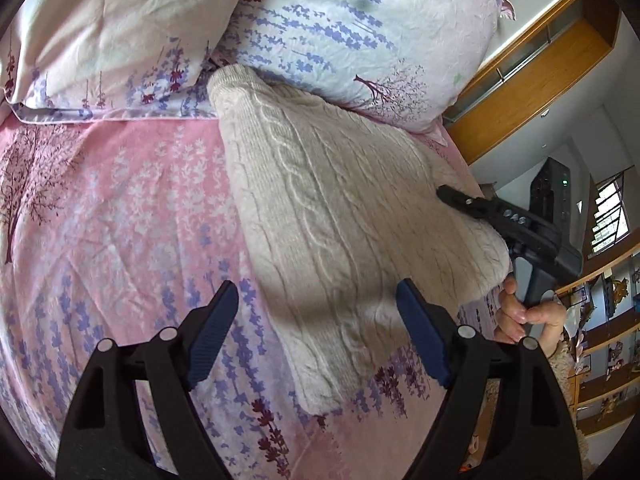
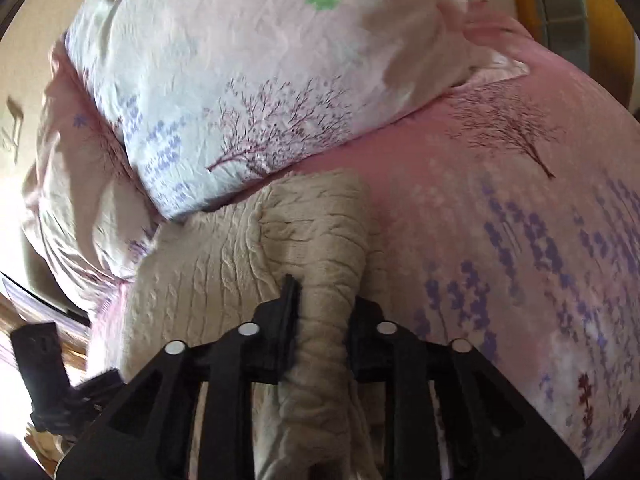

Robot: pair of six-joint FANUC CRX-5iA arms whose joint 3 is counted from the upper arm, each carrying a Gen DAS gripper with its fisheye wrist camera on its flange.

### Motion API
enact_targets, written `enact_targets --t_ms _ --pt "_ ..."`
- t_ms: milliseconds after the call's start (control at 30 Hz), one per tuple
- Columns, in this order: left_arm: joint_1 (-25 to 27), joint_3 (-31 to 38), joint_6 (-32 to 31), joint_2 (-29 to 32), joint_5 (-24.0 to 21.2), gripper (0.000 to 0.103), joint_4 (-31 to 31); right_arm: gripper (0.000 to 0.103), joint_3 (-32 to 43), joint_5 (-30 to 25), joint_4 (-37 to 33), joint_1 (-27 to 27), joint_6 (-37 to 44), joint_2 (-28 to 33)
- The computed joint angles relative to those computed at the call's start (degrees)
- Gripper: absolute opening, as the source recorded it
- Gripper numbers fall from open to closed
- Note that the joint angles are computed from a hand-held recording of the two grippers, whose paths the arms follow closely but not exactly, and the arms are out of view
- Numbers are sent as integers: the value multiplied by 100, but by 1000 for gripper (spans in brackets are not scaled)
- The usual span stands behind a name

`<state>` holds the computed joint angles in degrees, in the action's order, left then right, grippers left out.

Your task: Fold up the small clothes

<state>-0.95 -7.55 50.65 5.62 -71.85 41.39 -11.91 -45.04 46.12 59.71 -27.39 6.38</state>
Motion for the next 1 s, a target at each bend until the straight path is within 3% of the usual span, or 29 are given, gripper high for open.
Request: enact_targets --t_ms 33,100,200,333,400,467,500,533,600,700,833,1000 --pt "16 -17 -2 -21 -33 80 -44 44 -9 -112 43 72 -90 -50" --pt "48 -74 -29 -46 -97 80 -27 52 -273 -309 407 310 -505 -310" --pt "156 -245 -134 -113 -212 80 82 52 -553 -478 598 682 -798 -577" --pt "222 -299 -61 -115 -340 71 77 51 -751 -480 690 965 -984 -698" --pt "254 -327 -21 -134 -384 63 64 44 -670 -509 700 1003 -845 -615" --pt "260 -344 46 -137 -427 55 74 30 -439 -578 527 974 -561 -422" --pt "265 -347 66 -127 -467 47 88 16 -413 -536 475 956 -500 -392" --pt "273 -364 71 -131 -499 38 102 13 -379 -515 432 939 -461 -356" --pt "282 -348 108 -142 -545 28 72 11 -345 -648 543 971 -510 -321" --pt "209 -339 98 -223 -400 22 6 10 -408 -903 991 1078 -777 -395" --pt "122 -390 38 -313 -221 20 44 10 -405 -1240 1242 1224 -871 -463" --pt "111 -451 -81 -366 -137 18 4 9 -467 -1282 741 1279 -923 -426"
